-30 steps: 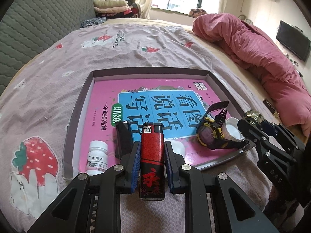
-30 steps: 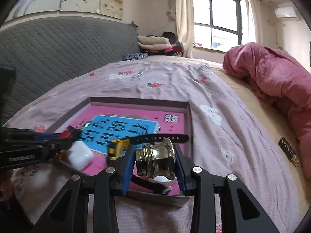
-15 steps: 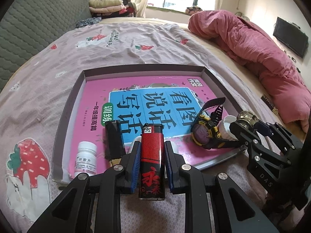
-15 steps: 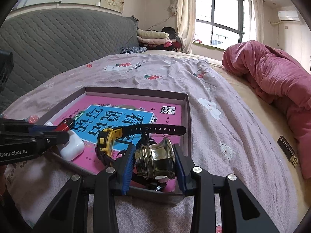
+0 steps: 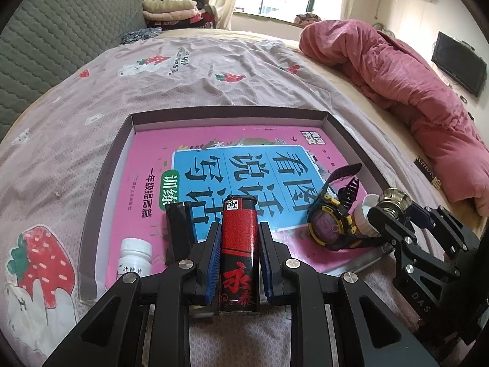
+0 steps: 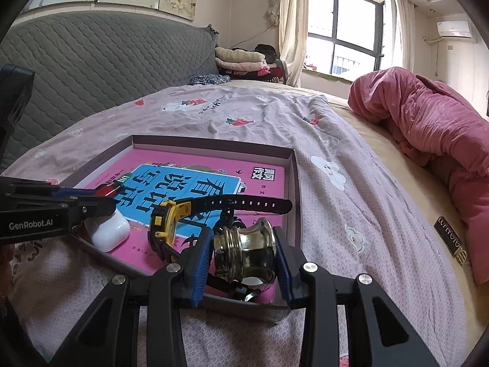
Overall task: Organize rigid objects
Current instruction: 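Lower the lighter into the tray and open the left tool while the right tool releases the doorknob there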
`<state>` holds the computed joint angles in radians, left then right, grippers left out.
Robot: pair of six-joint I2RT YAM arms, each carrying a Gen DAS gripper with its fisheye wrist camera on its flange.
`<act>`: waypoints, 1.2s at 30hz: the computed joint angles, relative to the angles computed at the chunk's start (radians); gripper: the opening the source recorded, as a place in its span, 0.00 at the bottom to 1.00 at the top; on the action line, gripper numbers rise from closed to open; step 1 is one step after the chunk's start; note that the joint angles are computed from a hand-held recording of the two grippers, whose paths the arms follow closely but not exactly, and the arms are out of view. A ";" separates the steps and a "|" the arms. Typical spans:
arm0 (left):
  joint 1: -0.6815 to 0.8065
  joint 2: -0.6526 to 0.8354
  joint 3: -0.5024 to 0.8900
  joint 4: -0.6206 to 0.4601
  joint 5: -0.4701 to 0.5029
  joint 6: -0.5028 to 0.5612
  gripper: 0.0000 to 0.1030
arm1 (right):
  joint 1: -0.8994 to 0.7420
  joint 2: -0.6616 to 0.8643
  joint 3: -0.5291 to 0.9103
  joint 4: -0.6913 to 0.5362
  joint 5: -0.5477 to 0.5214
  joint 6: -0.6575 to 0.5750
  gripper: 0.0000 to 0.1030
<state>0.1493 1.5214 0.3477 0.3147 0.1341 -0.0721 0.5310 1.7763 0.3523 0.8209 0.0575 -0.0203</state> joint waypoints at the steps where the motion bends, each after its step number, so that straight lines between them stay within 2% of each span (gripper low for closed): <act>1: 0.002 0.005 0.001 0.004 0.000 0.000 0.23 | 0.000 0.001 -0.002 0.004 0.001 0.000 0.37; 16: 0.038 0.008 -0.008 0.011 0.020 -0.001 0.23 | -0.014 -0.028 -0.024 0.025 -0.037 0.007 0.51; 28: 0.069 0.002 -0.010 0.008 0.041 0.004 0.23 | -0.021 -0.034 -0.026 0.019 -0.045 0.007 0.52; 36: 0.085 -0.010 -0.011 0.001 0.046 0.006 0.27 | -0.013 -0.030 -0.025 0.017 -0.042 0.013 0.52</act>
